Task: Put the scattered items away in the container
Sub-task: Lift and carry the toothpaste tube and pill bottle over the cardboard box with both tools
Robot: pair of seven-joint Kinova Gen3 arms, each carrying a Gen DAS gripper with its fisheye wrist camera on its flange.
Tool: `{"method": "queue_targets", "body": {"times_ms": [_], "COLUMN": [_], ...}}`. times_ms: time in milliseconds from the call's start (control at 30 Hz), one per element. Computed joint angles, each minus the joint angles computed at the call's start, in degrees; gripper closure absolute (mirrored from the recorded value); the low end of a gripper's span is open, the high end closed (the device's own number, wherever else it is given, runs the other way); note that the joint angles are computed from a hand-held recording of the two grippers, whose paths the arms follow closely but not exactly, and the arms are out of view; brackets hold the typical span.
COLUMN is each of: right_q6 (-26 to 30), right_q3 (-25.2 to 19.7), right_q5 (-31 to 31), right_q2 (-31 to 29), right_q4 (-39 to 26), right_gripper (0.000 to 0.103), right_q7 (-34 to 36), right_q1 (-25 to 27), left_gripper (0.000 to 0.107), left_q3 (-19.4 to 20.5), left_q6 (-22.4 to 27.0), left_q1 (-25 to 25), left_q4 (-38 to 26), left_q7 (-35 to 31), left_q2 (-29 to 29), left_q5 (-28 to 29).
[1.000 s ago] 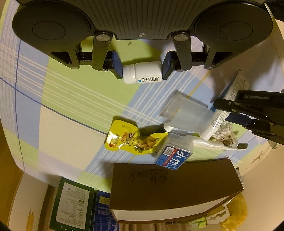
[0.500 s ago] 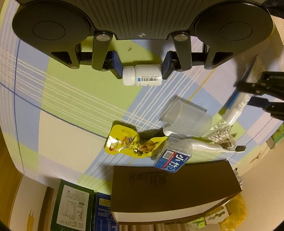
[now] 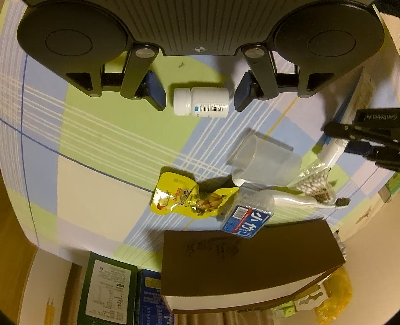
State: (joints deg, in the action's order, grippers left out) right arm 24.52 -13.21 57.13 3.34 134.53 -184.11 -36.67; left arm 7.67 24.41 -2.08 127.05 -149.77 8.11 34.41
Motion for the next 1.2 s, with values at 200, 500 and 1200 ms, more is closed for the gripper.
{"method": "queue_targets", "body": {"times_ms": [200,500,1200], "right_q6": [1.0,2.2,1.4], "right_q3": [-0.2,-1.1,-2.8], "right_q5": [-0.1,0.6,1.0], "right_q2": [0.7,-0.7,-3.0], "right_q4": [-0.5,-1.0,-2.3], "right_gripper": [0.059,0.059,0.059], "right_q7": [0.7,1.0,3.7], "right_q1": [-1.0,-1.2,0.3], "left_gripper": [0.080,0.081,0.082], "left_q3": [-0.6,-2.4,-10.7], "left_q6": [-0.1,1.5,9.2], "left_q1": [-0.2,-1.0,0.2], "left_q4": [0.6,1.9,1.0], "left_q7": [0.7,-0.1,-10.1], "left_q2": [-0.6,-3.5,-13.0], "left_q5": [0.0,1.8,13.1]}}
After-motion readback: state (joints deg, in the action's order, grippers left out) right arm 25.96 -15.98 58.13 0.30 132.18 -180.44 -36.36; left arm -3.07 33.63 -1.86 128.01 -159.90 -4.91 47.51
